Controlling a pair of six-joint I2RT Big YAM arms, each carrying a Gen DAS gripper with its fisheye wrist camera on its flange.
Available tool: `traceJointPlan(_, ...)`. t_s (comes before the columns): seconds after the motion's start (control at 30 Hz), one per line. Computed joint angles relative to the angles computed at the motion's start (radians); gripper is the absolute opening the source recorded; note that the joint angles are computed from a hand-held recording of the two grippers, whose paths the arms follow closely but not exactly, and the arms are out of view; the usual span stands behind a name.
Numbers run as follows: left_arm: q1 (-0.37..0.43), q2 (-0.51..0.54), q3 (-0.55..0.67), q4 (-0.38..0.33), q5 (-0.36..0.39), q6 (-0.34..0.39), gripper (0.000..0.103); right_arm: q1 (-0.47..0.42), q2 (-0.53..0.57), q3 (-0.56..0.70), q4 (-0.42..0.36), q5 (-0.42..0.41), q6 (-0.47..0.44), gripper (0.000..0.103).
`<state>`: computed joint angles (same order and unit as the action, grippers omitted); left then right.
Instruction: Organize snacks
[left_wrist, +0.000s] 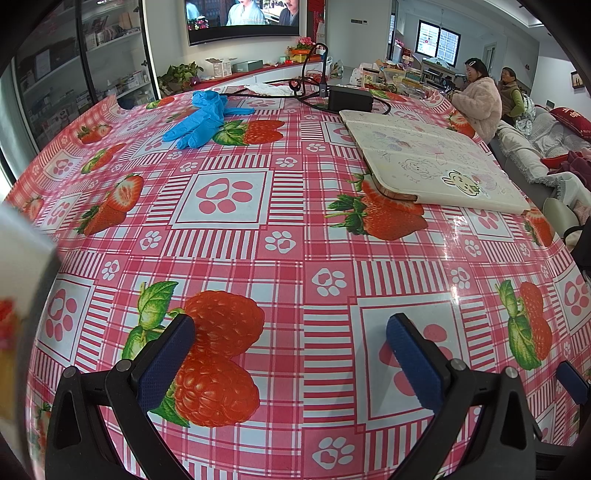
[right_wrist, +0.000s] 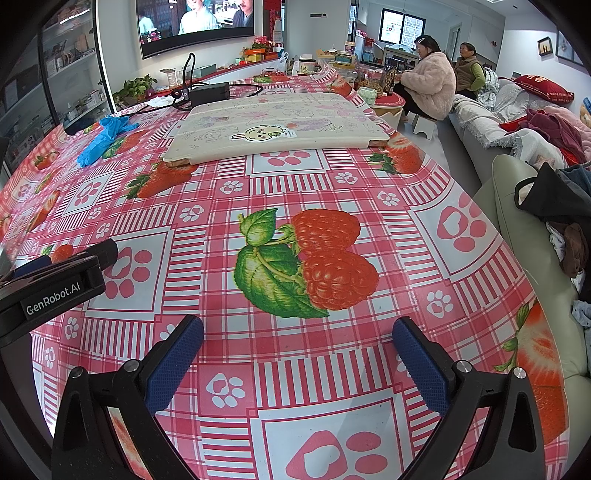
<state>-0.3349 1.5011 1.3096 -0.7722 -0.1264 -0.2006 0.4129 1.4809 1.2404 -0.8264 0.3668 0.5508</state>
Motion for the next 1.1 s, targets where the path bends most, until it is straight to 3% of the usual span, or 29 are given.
traceJointPlan(0.2,0.002,0.005,0.004,0.002,0.0,0.002,0.103,0.0,0.0,0.0,0.0,0.0,0.0,0.102)
traceJointPlan(0.27,0.031,0.095,0.065,0.033,0.017,0.025,0.103,0.0,0.0,0.0,0.0,0.0,0.0,0.102)
traceJointPlan(0.33,0.032,0.102,0.071,0.034,0.018,0.026,0.103,0.0,0.0,0.0,0.0,0.0,0.0,0.102)
traceJointPlan(1.1,0.035,0.109,0.077,0.034,0.02,0.029,0.103,-0.001,-0.001,0.0,-0.001,-0.001,0.0,0.102)
